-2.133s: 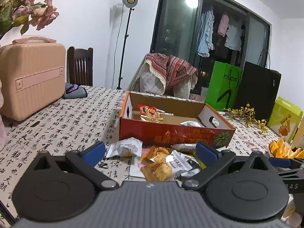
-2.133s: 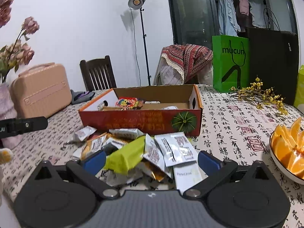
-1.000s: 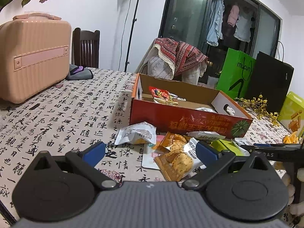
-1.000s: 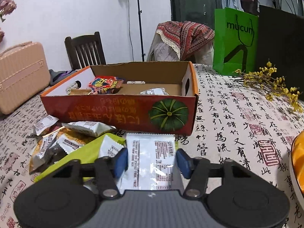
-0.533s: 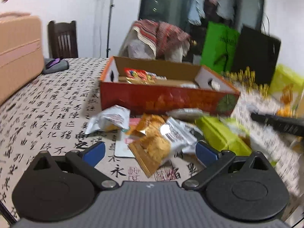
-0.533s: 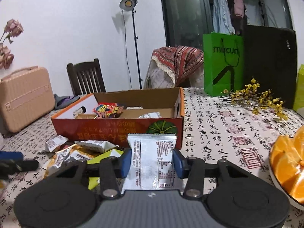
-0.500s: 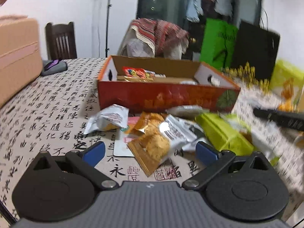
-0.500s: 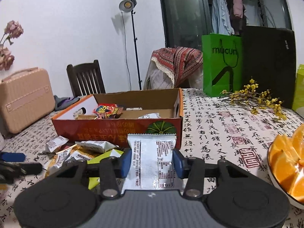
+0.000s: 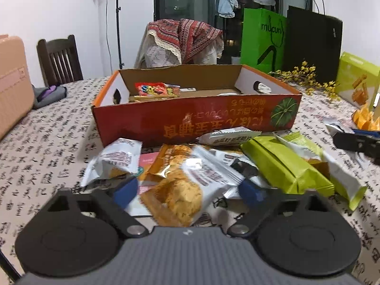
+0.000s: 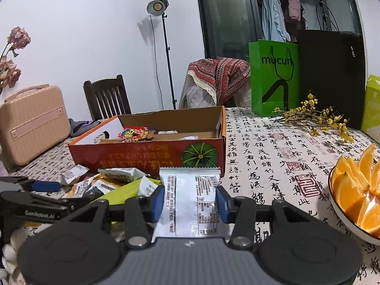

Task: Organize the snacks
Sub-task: 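Carry the white packet to the box with the right tool while the left tool grasps another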

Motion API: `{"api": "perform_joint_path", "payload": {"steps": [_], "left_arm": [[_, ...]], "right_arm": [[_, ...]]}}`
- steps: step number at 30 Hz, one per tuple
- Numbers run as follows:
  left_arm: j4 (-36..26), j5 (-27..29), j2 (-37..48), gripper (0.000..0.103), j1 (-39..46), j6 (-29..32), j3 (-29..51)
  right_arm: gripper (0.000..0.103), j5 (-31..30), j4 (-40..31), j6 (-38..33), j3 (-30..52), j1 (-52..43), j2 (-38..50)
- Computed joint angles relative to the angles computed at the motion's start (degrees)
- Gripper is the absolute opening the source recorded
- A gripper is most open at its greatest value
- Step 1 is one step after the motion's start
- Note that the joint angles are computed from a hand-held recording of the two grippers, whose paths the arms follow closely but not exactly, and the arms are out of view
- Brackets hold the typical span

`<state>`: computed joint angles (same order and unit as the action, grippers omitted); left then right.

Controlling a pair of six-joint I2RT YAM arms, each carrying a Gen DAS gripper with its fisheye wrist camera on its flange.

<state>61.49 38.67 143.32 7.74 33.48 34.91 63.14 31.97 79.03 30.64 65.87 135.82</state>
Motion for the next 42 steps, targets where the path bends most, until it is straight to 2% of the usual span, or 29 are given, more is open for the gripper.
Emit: {"api": "perform_joint_path", "payload": {"steps": [2,5,9,14,18,22,29,32,35,42], "left_arm": [[-2.82,0.86,-0.25,0.061,0.40,0.66,0.93],[-4.28,3.48,-0.39,0.050,2.10,0.93,1.34],[-5.26,6.84,-1.31,0.040,4.45,1.56,0.79],[-7.27,10.63,-3.27,0.031,6.83,2.21,0.14],[-6.49,13.79,-4.99,0.029,8.49,0.77,-0.83],[-3.69,15.43,-7.17,0.029,8.58,-3.22,-1.99],[3.27,15.34,-11.93,0.029,5.39,-13.79,-3.30],[5.55,13.00,-13.66,0.029,2.61,-18.13,-3.06],[5.29,10.35,-14.95,0.029,-0.36,-22.44,-1.29],[4.99,2.24,-12.79,0.029,-7.16,-30.20,5.50]], "right_arm": [[0.045,0.10,0.15,-0.18,-0.06,0.19,-0.14],[0.045,0.47,2.09,-1.33,-0.39,0.47,-0.01],[0.045,0.66,2.36,-2.17,0.07,0.54,-0.04],[0.045,1.01,2.24,-2.74,0.35,0.56,-0.50],[0.045,1.61,1.70,-3.73,0.50,0.29,-1.58],[0.045,2.49,2.90,-6.35,-0.10,-0.83,-3.32],[0.045,2.29,13.43,-21.12,-2.06,-6.59,-8.06],[0.045,0.58,19.31,-28.71,-2.36,-10.54,-9.69],[0.045,-2.60,23.21,-34.56,-1.86,-15.52,-11.21],[0.045,-11.11,23.53,-40.61,4.40,-26.56,-9.69]]}}
